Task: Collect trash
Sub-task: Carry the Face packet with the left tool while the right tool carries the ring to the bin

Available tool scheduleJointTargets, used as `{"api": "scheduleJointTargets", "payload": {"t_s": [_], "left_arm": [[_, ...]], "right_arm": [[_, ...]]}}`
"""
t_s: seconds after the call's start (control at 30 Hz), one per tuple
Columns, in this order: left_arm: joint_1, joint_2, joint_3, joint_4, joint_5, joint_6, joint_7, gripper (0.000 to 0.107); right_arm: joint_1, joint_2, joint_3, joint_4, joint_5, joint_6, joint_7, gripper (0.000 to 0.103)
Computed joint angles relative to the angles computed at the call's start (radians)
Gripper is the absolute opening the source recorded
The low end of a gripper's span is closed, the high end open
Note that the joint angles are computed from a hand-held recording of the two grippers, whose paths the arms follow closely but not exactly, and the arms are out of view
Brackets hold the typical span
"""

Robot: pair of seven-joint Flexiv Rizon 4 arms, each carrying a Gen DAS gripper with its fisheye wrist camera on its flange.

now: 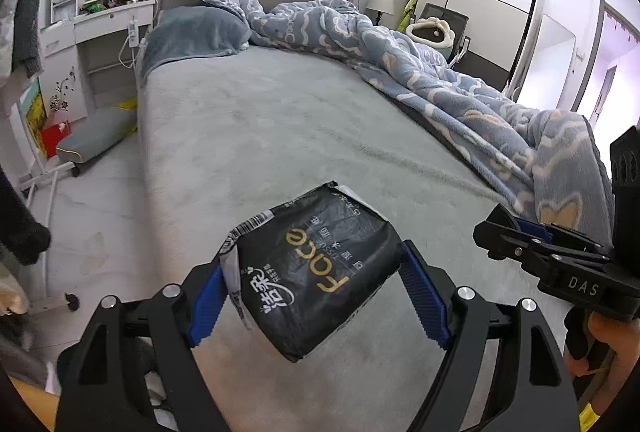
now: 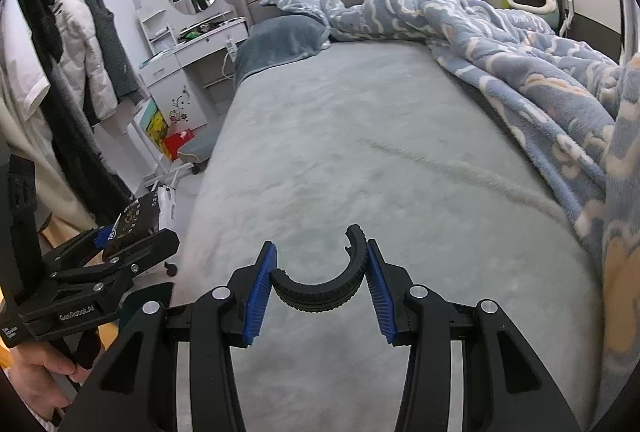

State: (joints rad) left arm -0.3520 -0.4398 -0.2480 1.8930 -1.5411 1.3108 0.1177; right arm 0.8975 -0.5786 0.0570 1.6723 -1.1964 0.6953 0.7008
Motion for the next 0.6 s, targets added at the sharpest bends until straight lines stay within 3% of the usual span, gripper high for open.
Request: {"api": "scheduleJointTargets", "payload": {"t_s": [0.27, 0.6], "left_arm": [[0.052, 0.041, 0.040, 0.068, 0.048, -0.022, -0.019, 0.082], [0.127, 0.025, 0.059, 0.104, 0.128, -0.015, -0.026, 0.082]], "right_arm": [[0.053, -0.075, -0.012, -0.115, 0.044, -0.021, -0.062, 0.046], [0.107, -0.142, -0.061, -0.239, 0.074, -0.017, -0.126, 0.046]]}}
